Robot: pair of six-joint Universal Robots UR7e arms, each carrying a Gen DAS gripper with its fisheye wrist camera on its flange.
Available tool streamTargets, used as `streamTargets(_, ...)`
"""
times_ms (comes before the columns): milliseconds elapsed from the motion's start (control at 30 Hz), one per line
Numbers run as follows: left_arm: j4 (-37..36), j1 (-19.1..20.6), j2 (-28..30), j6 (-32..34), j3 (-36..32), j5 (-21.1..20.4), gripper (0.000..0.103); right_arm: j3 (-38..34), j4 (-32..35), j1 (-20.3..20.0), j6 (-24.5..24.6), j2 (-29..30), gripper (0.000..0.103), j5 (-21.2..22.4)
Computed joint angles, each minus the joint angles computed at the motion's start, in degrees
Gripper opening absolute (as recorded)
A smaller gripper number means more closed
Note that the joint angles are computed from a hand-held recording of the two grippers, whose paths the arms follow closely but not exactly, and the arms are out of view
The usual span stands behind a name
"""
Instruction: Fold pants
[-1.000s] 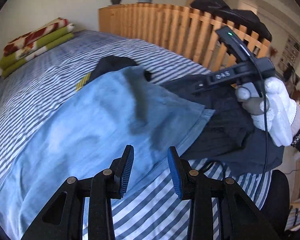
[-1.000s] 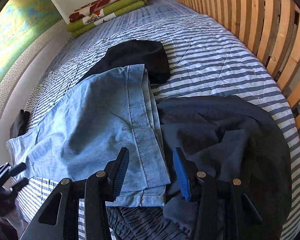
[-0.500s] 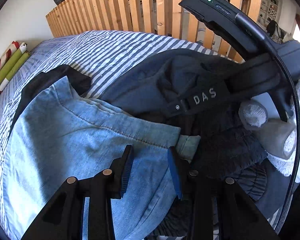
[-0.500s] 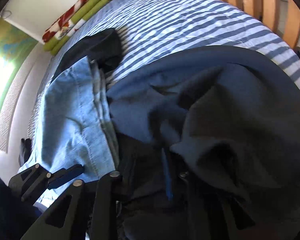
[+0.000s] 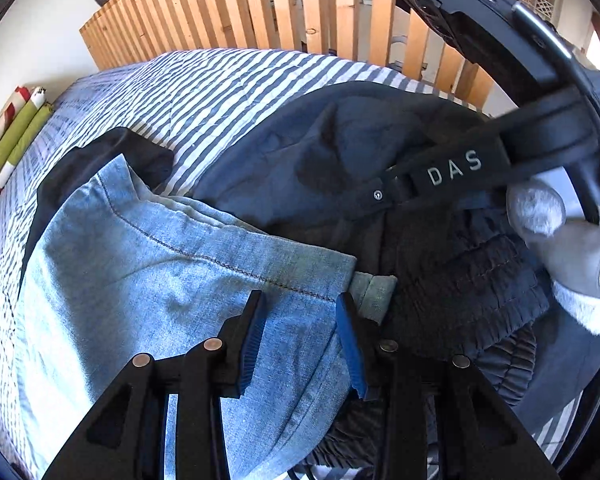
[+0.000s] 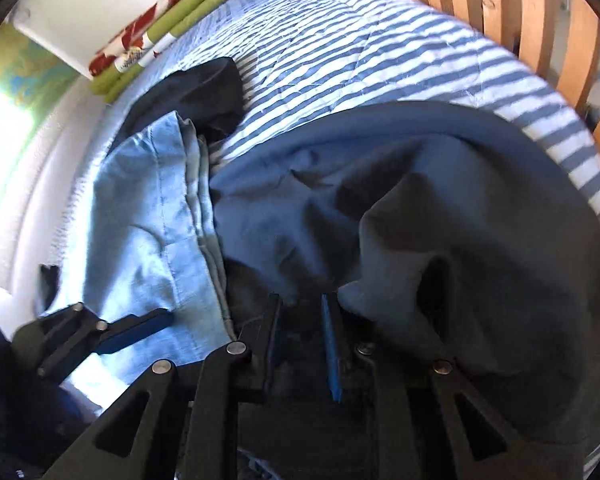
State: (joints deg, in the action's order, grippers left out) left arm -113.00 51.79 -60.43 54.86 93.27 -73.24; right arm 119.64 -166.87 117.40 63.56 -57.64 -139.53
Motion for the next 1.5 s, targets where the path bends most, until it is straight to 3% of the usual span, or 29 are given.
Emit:
streamTargets(100, 0.6, -0.1, -0.4, 1.0, 0.0, 0.2, 0.039, 0.5, -2.0, -0.3, 0.0, 0.2, 0.018, 0.7)
streamTargets(233, 2.3, 0.4, -0.1, 1.2, -1.0, 0.1, 0.039, 2.5, -15.4, -0.8, -6.0, 1.5, 0.019, 5.1)
streamTargets(333, -0.5, 0.6, -0.9, 4.1, 1.1, 0.9, 0.039, 1.5, -16.9, -1.3, -7.2, 2.6, 0.026, 7.1)
streamTargets(367, -0.6, 0.8, -0.9, 4.0, 1.1, 0.6, 0.037, 1.1, -17.0, -1.4, -7.7, 2.9, 0.028, 7.5)
streamTargets(467, 0.9, 1.3, -0.8, 2.8, -0.1, -0.7, 0.009, -0.2, -18.3, -1.4, -10.2, 4.1, 0.031, 8.6)
streamTargets(567, 2.1, 1.8, -1.0, 2.5, -0.8, -1.8, 0.002, -1.9, -14.2, -1.3, -10.1, 4.4, 0.036, 7.6)
streamTargets(633, 2.4, 2.1, -1.3, 2.0, -1.3, -2.8, 0.002, -1.9, -12.0, -1.2, -8.8, 4.0, 0.036, 7.5)
streamTargets(1167, 13.2, 3.7, -1.8, -2.1, -7.2, -10.2, 0.001, -1.9, -16.9, 0.2, -10.5, 4.7, 0.036, 9.2)
streamTargets(1333, 13.6, 3.7, -1.7, -2.1, -8.0, -9.8, 0.001, -3.7, -12.4, 0.6, -10.5, 5.1, 0.036, 8.0)
streamTargets(1467, 14.0, 4.1, -0.6, -3.8, -10.0, -10.7, 0.001, -1.9, -16.1, -0.4, -10.8, 4.5, 0.035, 11.3)
streamTargets(1500, 14.2, 4.2, -0.6, -3.9, -10.0, -11.0, 0.001, -1.7, -17.1, -0.4, -11.2, 4.5, 0.03, 11.7)
